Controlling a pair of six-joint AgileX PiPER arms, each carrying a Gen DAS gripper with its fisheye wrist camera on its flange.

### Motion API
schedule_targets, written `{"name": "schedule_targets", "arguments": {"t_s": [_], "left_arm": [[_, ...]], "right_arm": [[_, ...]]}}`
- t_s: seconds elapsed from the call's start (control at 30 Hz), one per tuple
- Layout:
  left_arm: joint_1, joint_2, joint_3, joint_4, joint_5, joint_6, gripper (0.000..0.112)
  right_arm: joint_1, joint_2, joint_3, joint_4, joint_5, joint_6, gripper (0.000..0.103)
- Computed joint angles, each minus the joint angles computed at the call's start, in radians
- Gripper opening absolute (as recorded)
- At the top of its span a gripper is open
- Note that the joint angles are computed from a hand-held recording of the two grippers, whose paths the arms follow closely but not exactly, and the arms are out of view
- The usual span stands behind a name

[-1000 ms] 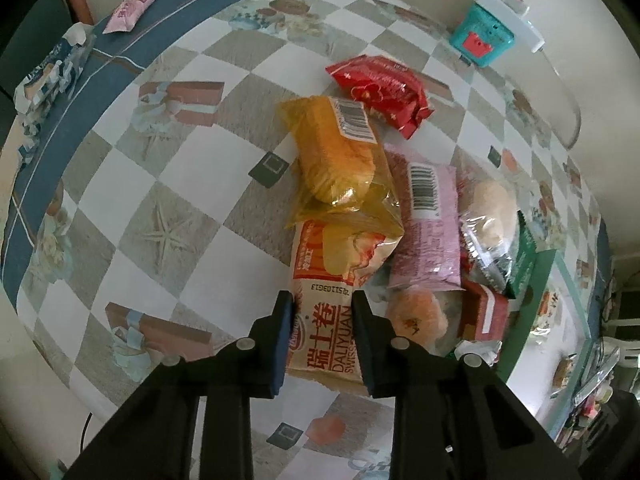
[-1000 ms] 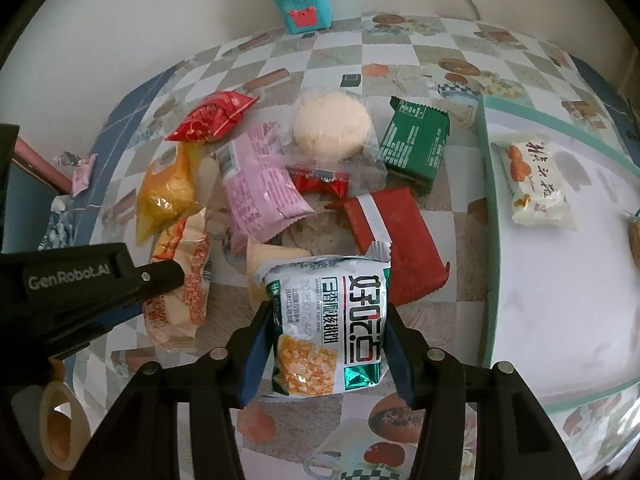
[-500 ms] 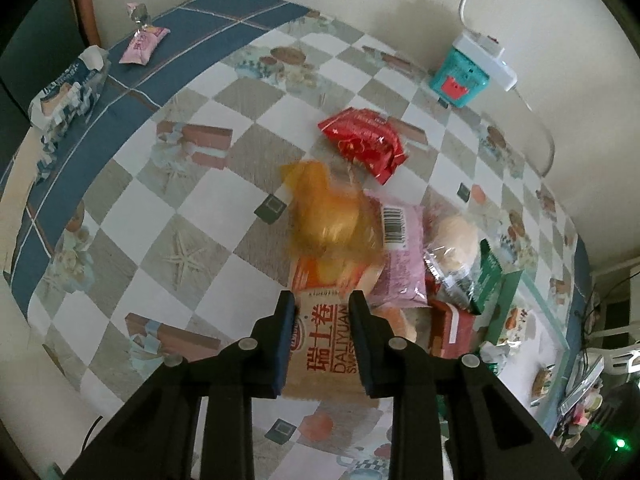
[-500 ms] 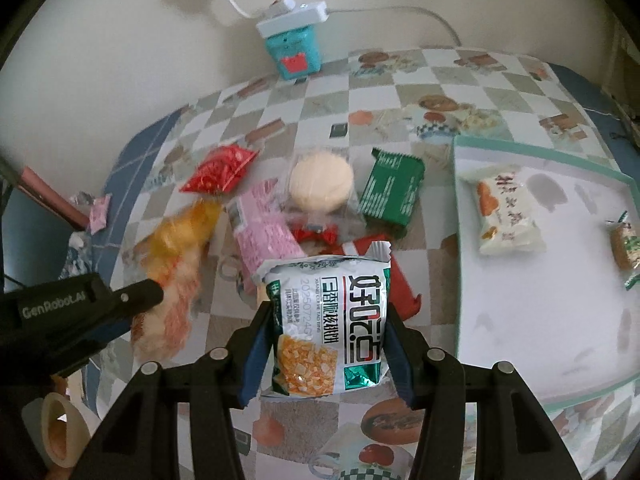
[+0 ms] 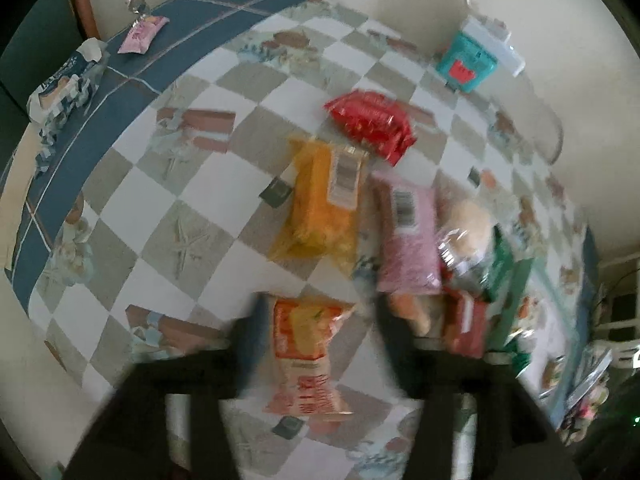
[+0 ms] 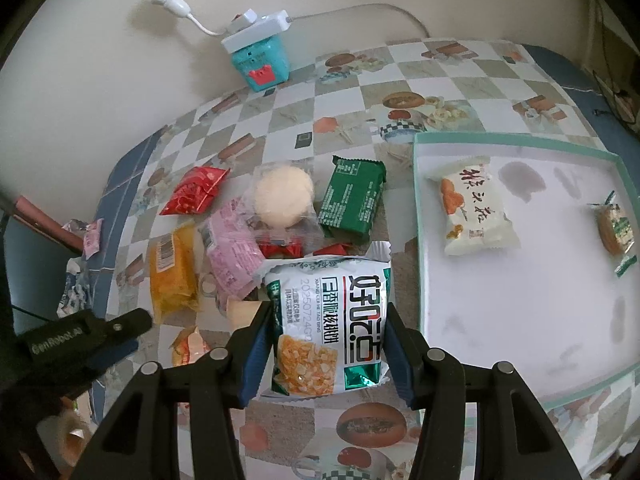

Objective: Organize snacks
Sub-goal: 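Close left tool on swiss roll packet while right tool closes on white-green packet, then carry swiss roll packet into tray with left tool while right tool releases white-green packet there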

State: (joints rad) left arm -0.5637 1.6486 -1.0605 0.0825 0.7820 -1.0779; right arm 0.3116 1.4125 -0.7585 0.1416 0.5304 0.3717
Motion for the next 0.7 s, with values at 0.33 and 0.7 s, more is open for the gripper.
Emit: {"name": "schedule_targets", "arguments": {"t_s": [0.33,0.7], "left_arm": [[-0.05,0.101,-0.028,-0.008,0.072,0.024,0.067],[-0.07,0.145,0.033,-0.047,0.046,0.03,0.063]], "right_arm": [[0.016,0.021,0.03,-0.009,0.036,0.008,0.055],[0.025,-0.036,0.083,-0.017,0.067,0.043,0.055]]}}
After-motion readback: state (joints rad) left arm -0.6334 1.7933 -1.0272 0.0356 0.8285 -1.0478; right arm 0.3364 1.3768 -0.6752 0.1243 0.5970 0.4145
